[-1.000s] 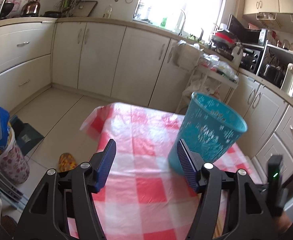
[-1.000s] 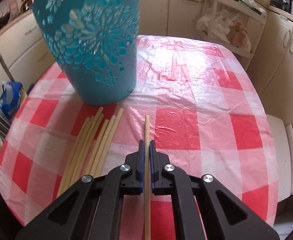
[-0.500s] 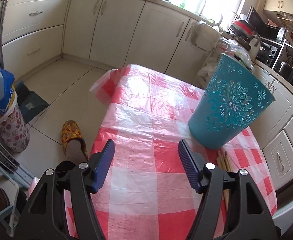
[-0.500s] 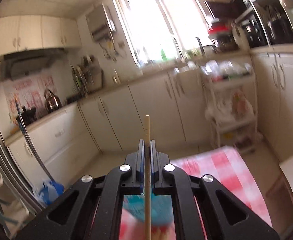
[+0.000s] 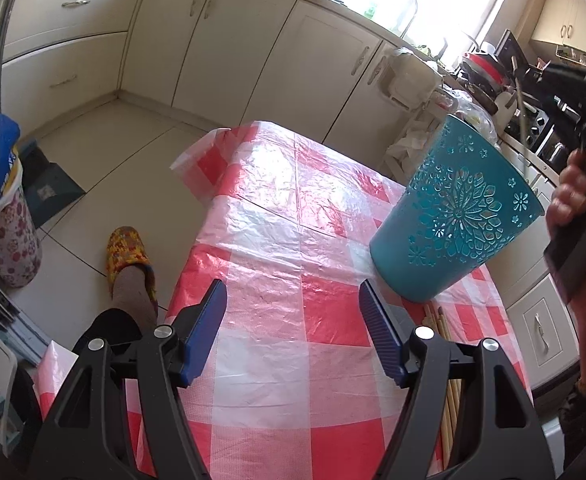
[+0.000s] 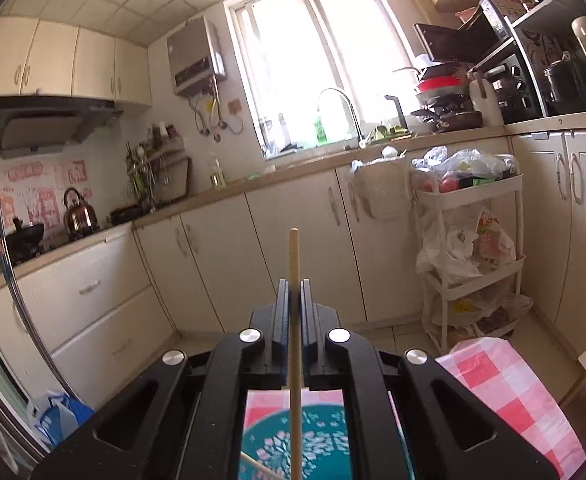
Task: Organize utensils
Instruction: 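Carry the right tool's stick over the teal bin and open to drop it, then bring both open tools back down to the remaining sticks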
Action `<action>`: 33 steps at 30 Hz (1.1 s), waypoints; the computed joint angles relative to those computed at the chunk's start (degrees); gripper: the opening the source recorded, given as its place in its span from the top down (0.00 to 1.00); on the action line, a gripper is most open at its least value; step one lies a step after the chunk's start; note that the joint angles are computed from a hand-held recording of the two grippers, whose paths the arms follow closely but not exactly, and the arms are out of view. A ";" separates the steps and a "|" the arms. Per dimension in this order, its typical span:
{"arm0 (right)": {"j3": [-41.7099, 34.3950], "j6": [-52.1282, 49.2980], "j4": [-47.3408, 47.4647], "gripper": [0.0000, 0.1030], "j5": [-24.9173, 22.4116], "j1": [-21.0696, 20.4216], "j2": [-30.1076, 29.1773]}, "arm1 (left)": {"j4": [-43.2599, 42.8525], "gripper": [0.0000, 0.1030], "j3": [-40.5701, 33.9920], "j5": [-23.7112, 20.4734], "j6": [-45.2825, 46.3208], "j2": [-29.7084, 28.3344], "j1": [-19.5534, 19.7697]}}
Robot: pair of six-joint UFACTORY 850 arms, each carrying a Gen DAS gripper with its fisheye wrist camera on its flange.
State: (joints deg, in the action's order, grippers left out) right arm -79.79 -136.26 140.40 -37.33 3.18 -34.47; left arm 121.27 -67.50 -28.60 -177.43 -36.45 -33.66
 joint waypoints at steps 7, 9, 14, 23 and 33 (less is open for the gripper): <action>2.71 2.86 -9.12 0.86 1.64 -1.50 0.69 | 0.70 0.37 -0.11 0.61 -1.14 -0.10 0.23; 6.14 3.27 -10.49 0.84 0.32 -3.02 2.72 | 0.85 0.37 -0.13 0.86 -1.47 -0.15 0.34; 14.45 12.92 -23.88 0.84 1.44 -7.39 6.29 | -0.24 0.36 -0.48 1.22 -0.28 -0.35 0.30; 15.41 28.67 -49.11 0.89 13.44 -5.95 1.01 | -11.02 0.31 -3.25 3.38 13.27 -0.68 -1.42; 14.50 25.66 -48.50 0.92 17.52 -5.14 -1.07 | -26.03 0.29 -12.05 10.40 37.01 -5.25 -4.21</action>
State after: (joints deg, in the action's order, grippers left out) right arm -65.29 -110.60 91.89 -19.81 -1.96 -35.55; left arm 95.23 -79.55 -18.20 -140.42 -41.70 -37.88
